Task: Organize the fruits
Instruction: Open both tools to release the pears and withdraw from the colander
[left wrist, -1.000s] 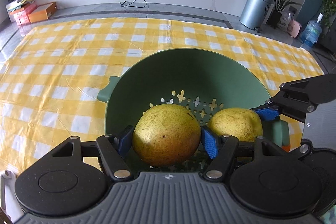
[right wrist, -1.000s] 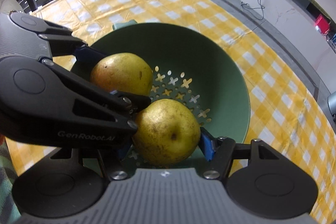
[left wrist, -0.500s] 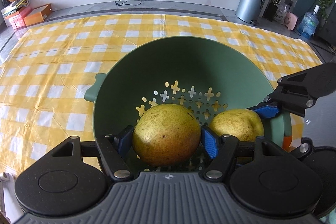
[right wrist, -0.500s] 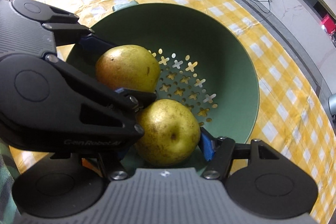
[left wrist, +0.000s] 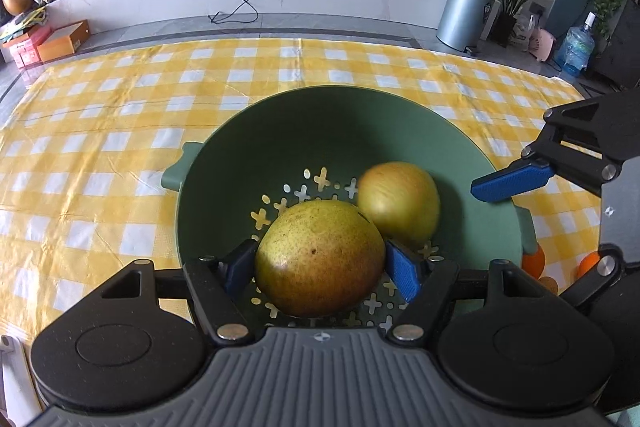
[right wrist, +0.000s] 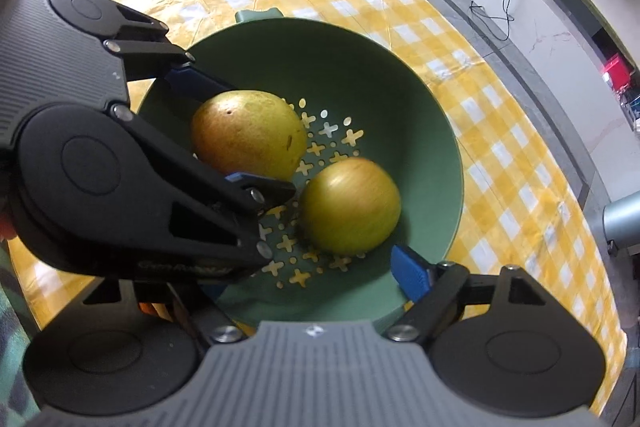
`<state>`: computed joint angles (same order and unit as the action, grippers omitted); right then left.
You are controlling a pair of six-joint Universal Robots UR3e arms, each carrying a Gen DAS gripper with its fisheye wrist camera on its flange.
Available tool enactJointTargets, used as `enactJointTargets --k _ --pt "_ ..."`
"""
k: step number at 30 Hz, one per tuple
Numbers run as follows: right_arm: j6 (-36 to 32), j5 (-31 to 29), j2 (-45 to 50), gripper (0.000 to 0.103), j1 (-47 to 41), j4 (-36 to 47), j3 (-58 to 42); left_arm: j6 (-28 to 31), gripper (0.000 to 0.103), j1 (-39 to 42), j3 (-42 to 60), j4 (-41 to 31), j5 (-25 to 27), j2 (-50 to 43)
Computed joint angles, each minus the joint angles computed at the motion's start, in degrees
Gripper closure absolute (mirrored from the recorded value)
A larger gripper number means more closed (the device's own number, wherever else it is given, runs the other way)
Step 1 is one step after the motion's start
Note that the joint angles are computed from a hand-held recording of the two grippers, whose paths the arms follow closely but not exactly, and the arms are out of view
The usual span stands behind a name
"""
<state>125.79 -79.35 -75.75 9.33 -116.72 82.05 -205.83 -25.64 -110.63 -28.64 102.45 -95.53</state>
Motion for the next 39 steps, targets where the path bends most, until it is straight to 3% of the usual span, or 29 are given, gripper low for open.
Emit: enactJointTargets --k 11,19,28,33,39 --pt "3.3 7.7 -8.2 0.023 -5.9 0.2 6.1 -4.8 0.021 -0.7 -4.1 6.8 1.7 2.9" --pt "5.4 14.6 -16.2 0.023 -13.4 -1.6 14.4 -6.5 0.021 -5.6 -1.5 3.9 6.7 3.9" --pt "5.7 25.6 -32.6 0.023 -30.8 1.0 30.5 -7.3 0.021 -11.5 2.5 -0.6 7.8 4.5" --pt "1.1 31.5 -42.1 0.023 -43.9 9.0 37.8 -9.5 0.021 -14.1 2.1 -0.6 6.2 5.0" --pt "-9.9 34.8 -53.8 0.022 -57.6 18.9 45.3 -10.7 0.021 -18.1 3.1 0.3 6.7 3.8"
